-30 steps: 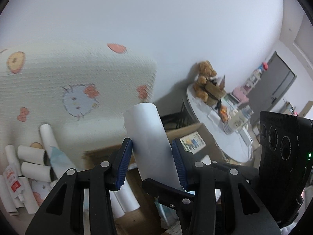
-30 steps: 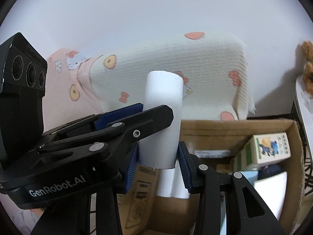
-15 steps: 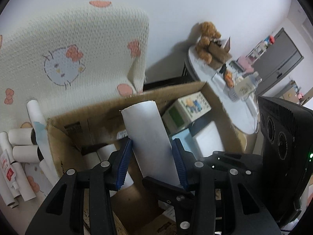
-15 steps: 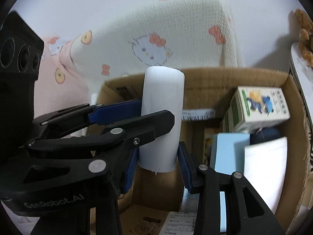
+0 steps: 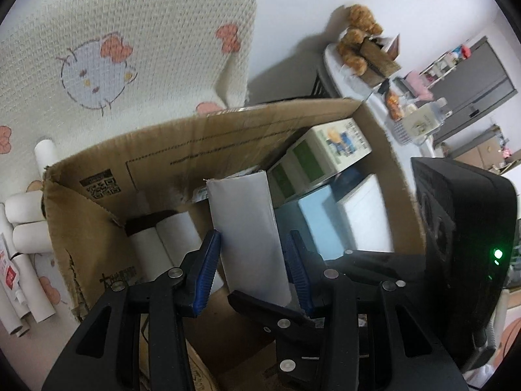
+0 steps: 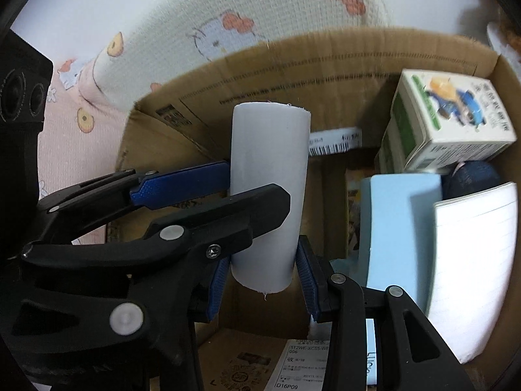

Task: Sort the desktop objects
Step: 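Lower the white tube upright into the box beside the other tubes, then open the right tool to release the tube and lift it out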

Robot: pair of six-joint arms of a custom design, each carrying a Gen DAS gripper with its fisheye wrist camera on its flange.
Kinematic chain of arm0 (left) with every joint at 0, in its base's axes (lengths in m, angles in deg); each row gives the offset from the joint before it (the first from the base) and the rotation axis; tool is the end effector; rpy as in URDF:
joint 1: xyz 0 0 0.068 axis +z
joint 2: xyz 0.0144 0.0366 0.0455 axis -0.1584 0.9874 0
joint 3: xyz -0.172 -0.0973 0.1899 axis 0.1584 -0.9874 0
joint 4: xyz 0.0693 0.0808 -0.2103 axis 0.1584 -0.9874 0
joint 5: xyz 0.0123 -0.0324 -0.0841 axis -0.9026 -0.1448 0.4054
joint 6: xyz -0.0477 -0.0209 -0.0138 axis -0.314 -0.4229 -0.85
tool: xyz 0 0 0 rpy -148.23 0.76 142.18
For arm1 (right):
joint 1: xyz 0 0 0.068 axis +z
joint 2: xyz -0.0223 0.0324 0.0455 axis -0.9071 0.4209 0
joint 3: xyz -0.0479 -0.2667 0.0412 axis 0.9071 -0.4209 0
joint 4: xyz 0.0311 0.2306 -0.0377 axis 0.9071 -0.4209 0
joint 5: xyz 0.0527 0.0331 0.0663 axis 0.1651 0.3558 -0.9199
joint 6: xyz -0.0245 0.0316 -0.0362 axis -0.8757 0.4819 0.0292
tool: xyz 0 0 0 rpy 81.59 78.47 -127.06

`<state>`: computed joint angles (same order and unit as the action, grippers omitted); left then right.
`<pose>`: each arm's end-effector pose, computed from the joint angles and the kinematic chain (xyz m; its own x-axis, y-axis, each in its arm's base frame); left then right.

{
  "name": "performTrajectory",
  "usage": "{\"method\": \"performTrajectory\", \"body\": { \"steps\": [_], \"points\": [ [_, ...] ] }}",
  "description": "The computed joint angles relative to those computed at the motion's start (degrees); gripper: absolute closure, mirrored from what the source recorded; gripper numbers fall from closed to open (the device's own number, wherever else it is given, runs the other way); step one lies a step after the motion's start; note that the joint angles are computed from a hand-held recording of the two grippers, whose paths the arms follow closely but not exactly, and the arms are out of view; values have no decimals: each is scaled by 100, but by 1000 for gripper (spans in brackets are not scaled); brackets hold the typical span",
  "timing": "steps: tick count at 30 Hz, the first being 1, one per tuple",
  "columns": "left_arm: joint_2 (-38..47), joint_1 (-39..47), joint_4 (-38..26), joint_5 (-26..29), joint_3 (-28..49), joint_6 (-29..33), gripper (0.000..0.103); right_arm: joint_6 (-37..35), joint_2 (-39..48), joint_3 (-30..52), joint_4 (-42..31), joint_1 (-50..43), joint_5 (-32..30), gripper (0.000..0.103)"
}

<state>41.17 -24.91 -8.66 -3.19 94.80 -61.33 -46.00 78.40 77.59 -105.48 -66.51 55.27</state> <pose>0.2488 -0.0822 0.2185 -0.9465 0.1041 -0.3053 0.2131 0.9122 -0.3499 0.2422 0.0122 0.2337 -0.9647 -0.1491 -0.2169 -0.2370 0.8505 0.4695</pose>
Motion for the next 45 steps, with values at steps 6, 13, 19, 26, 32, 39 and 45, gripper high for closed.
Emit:
{"method": "performTrajectory", "body": {
  "steps": [6,13,19,26,32,39,45],
  "points": [
    [559,-137,-232,-272,312,202,57,38,265,29,178,75,98,66],
    [1030,55,-638,82,687,297,62,-56,550,99,148,6,154,67],
    [1085,110,-809,160,775,136,67,14,541,141,89,65,306,67],
    [799,542,-907,735,698,110,75,207,481,139,84,192,499,67],
    [232,756,-690,549,341,366,100,490,329,54,245,646,1116,67],
    [-5,1084,-700,807,219,643,102,607,402,7,290,954,1720,67],
    [-288,1431,-920,1006,172,939,102,645,387,-109,375,1393,2215,67]
  ]
}}
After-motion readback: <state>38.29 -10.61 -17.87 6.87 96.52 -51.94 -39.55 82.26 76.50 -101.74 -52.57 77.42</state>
